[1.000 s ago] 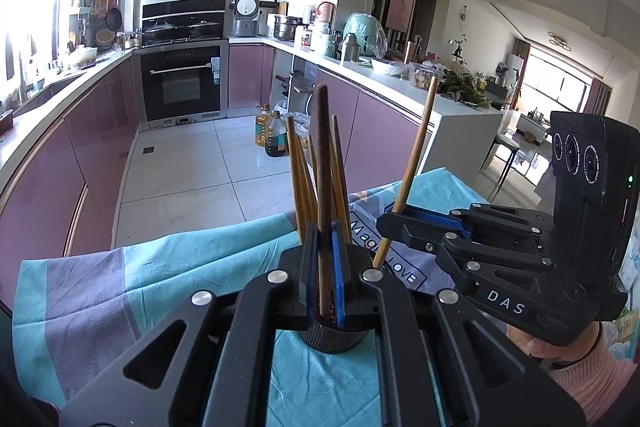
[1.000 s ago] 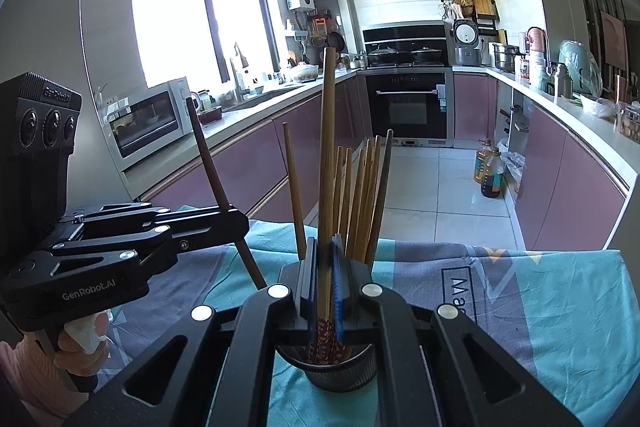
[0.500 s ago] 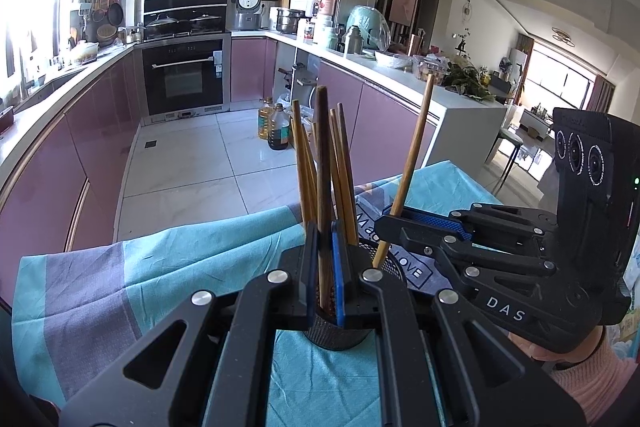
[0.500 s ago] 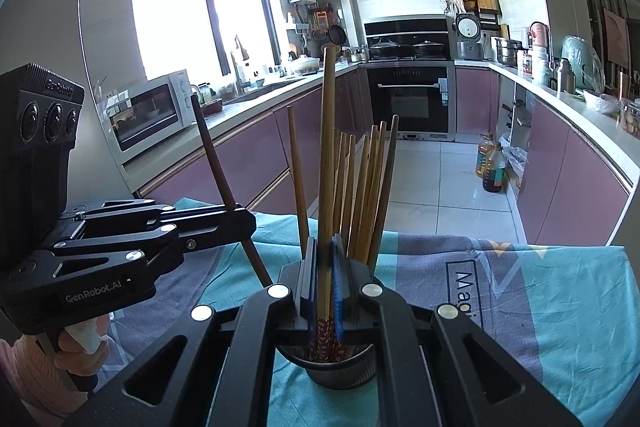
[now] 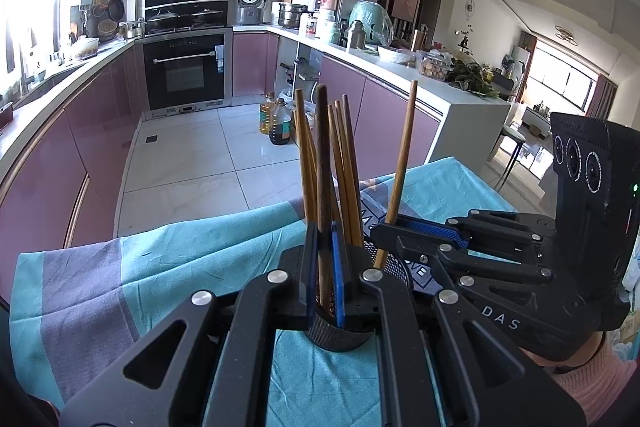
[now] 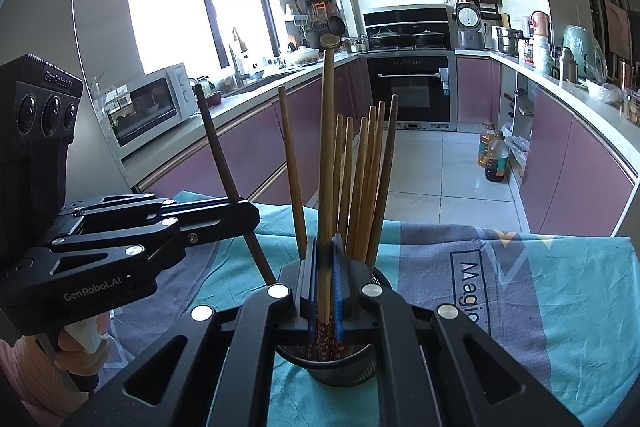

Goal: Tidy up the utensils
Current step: 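Push both held chopsticks down among the others in the mesh cup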

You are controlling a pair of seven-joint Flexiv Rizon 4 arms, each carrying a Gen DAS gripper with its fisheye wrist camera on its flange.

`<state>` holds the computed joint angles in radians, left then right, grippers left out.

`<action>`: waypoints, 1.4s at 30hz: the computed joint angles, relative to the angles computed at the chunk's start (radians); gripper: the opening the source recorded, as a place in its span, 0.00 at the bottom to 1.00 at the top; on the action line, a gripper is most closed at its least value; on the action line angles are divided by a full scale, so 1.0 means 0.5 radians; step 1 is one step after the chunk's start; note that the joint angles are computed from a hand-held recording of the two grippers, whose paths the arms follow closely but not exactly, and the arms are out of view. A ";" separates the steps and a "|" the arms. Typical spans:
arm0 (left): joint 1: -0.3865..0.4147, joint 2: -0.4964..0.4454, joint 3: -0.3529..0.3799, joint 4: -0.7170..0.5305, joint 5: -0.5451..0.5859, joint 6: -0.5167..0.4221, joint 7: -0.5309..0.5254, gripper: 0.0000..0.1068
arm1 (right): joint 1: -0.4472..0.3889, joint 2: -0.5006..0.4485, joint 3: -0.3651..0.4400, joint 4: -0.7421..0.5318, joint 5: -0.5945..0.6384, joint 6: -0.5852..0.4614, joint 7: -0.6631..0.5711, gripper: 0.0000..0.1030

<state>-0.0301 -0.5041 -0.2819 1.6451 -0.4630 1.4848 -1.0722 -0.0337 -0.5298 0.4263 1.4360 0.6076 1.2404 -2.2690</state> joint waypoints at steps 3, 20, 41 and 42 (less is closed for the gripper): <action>0.010 -0.008 -0.011 0.005 -0.002 0.013 0.005 0.07 | 0.011 -0.007 -0.009 -0.004 -0.009 -0.004 0.009 0.06; -0.009 -0.098 0.027 -0.103 0.034 -0.033 -0.048 0.07 | 0.020 -0.054 -0.015 -0.048 -0.051 -0.030 0.052 0.06; -0.036 -0.181 0.068 -0.203 0.076 -0.080 -0.095 0.07 | 0.035 -0.094 -0.020 -0.081 -0.100 -0.048 0.106 0.06; -0.038 -0.188 0.072 -0.213 0.079 -0.087 -0.099 0.07 | 0.036 -0.097 -0.021 -0.082 -0.103 -0.046 0.107 0.06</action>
<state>-0.0492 -0.5982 -0.2459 1.5385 -0.4238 1.4414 -1.1219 -0.0157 -0.5783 0.4160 1.3951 0.5560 1.2173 -2.2157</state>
